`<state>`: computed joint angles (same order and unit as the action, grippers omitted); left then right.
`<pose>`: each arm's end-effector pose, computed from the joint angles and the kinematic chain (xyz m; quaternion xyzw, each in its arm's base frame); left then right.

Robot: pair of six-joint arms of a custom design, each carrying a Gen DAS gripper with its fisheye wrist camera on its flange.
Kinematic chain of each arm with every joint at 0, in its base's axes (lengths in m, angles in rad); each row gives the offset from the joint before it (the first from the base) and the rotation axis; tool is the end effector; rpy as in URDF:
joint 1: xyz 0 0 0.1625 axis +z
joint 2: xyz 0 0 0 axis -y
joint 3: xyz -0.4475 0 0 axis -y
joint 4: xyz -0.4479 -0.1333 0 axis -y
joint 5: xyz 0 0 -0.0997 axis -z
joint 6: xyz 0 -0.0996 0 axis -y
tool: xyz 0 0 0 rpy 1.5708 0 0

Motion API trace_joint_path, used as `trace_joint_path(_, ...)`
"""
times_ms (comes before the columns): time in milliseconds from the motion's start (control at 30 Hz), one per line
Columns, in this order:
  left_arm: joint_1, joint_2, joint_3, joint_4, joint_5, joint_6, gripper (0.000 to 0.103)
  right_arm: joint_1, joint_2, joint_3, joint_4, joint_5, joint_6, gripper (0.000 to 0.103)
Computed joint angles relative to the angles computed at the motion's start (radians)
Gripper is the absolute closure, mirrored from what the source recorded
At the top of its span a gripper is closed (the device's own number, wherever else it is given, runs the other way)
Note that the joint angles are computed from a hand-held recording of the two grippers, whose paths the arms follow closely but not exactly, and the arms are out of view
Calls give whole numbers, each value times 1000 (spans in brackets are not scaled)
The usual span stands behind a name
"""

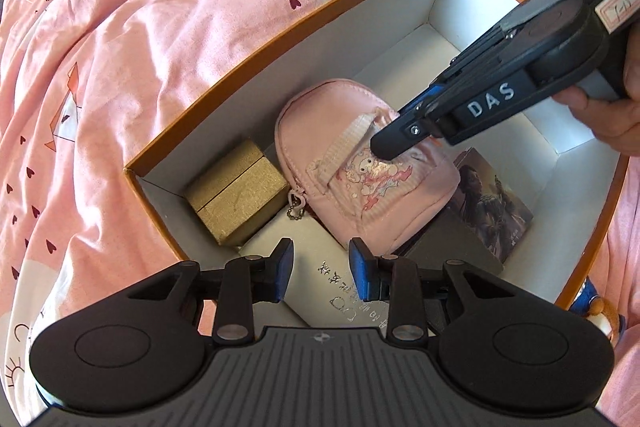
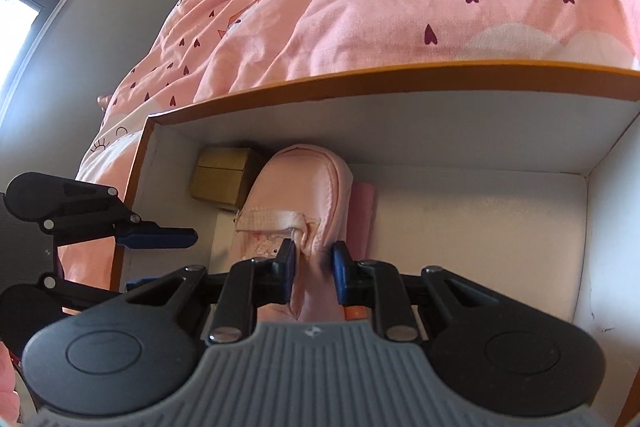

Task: Organize objects
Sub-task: 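Lower the pink backpack into the orange box and open the right tool, then withdraw both tools from the box toward the plush toys beside it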

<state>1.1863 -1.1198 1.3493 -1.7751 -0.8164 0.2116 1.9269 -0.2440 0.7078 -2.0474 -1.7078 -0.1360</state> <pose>-0.0867 -0.7514 0.3883 0.2774 0.8873 -0.0201 0.3679 0.4384 -0.8353 -0.0271 0.2426 -0.9677 0.0139 0.0673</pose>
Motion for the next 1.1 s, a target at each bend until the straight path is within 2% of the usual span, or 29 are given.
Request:
trace_joint_path(233, 6, 21, -3, -42, 22, -4, 65, 2, 11, 5, -25, -30, -5, 81)
trace_joint_path(367, 3, 19, -4, -39, 21, -11, 65, 6, 6, 18, -44, -39, -20, 70)
trace_joint_path(433, 1, 15, 3, -49, 22, -7, 65, 10, 1, 28, -57, -46, -34, 68)
trace_joint_path(567, -3, 3, 13, -68, 16, -7, 65, 16, -11, 46, -88, -64, -49, 52)
trace_joint_path(667, -9, -9, 26, -91, 8, -8, 65, 21, -25, 65, -114, -70, -57, 46)
trace_joint_path(733, -16, -22, 39, -110, -1, -8, 65, 26, -38, 81, -133, -77, -62, 46)
trace_joint_path(900, -45, -61, 86, -160, -7, 1, 64, 43, -97, 165, -198, -92, -103, 41)
trace_joint_path(1100, -88, -116, 156, -215, -4, -3, 64, 70, -196, 321, -317, -105, -181, 39)
